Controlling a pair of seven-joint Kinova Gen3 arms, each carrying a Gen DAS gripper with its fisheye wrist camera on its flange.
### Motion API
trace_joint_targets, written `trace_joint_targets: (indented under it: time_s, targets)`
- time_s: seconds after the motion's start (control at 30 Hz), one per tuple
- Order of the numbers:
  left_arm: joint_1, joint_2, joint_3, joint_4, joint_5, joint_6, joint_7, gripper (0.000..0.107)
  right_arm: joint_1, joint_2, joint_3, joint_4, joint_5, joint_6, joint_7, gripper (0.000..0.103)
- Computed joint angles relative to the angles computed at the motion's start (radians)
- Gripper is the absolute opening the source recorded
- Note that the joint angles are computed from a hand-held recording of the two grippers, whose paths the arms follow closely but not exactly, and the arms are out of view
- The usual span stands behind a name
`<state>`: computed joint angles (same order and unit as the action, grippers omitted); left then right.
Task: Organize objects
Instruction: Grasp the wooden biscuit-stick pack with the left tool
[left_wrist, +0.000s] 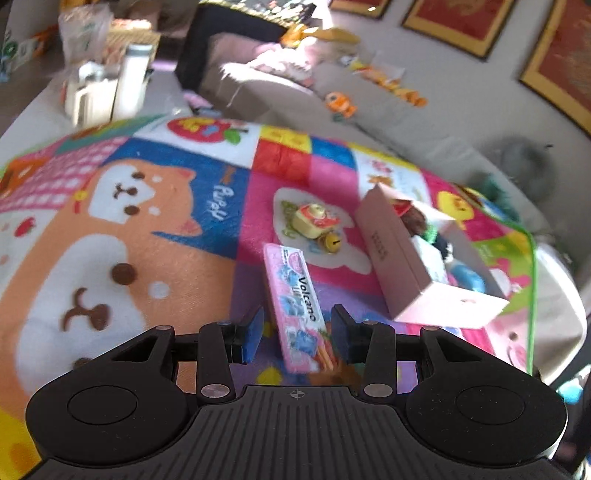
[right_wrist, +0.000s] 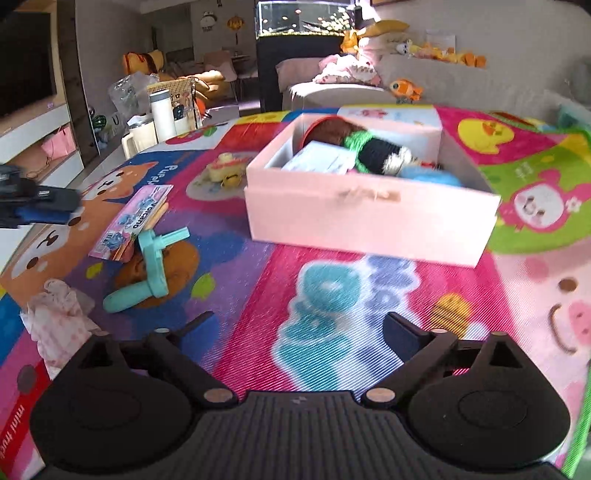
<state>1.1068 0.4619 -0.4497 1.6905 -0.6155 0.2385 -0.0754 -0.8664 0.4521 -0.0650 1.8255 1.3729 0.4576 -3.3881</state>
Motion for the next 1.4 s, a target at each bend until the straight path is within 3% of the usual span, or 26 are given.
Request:
trace_joint_targets:
  time_s: [0.07,0.13,0.27,0.33,0.43,0.5,0.6,0.73,0.93,1.03,1.1,1.23,1.33,1.4]
  targets:
    - [-0.074,0.035,0.090,-0.082,0.042,0.073,-0.080,0.044,0.018,0.005,-0.008,0.002,-0.007,-0.019,0.000,0.099]
    - [-0.098,0.091,0.121,-0.172,0.083,0.155,-0.162,0.044,0.013,-0.003,0.012,0.017,0.018,-0.046,-0.040,0.103]
    - [-0.020,0.218,0.001,-0.342,0.171,0.317,-0.292,0.044,0.070,-0.005,-0.055,0.029,0.077,-0.037,-0.099,0.103]
    - [-0.018,0.261,-0.004,-0.416,0.174,0.399,-0.339,0.044,0.067,0.000,-0.059,0.021,0.060,-0.026,-0.077,0.103]
    - [-0.089,0.280,0.112,-0.477,0.105,0.504,-0.315,0.044,0.062,0.007,-0.068,0.004,0.008,0.005,-0.007,0.103]
    - [-0.138,0.264,0.201,-0.458,0.033,0.517,-0.264,0.044,0.046,0.014,-0.058,-0.013,-0.037,0.021,0.047,0.103]
    - [-0.181,0.223,0.283,-0.381,-0.076,0.478,-0.176,0.044,-0.002,0.023,-0.003,-0.036,-0.113,0.026,0.132,0.103]
    - [-0.183,0.173,0.268,-0.266,-0.128,0.354,-0.120,0.040,-0.025,0.022,0.035,-0.035,-0.137,0.003,0.151,0.103]
    - [-0.134,0.108,0.179,-0.102,-0.218,0.161,0.016,0.036,-0.045,0.025,0.060,-0.046,-0.180,0.002,0.202,0.103]
    - [-0.037,0.079,0.056,-0.019,-0.277,0.093,0.131,0.027,-0.054,0.021,0.081,-0.046,-0.211,-0.018,0.234,0.103]
    - [-0.001,0.057,0.025,0.020,-0.307,0.098,0.187,0.026,0.002,0.012,0.035,-0.053,-0.259,-0.044,0.314,0.103]
    - [0.028,0.016,0.000,0.092,-0.378,0.074,0.307,0.026,0.179,-0.041,-0.141,-0.038,-0.366,-0.204,0.477,0.103]
    - [0.017,0.002,0.019,0.111,-0.419,0.069,0.361,0.026,0.271,-0.054,-0.280,-0.043,-0.354,-0.309,0.599,0.103]
    - [0.008,0.001,0.040,0.110,-0.446,0.085,0.384,0.026,0.283,-0.032,-0.345,-0.070,-0.336,-0.309,0.680,0.103]
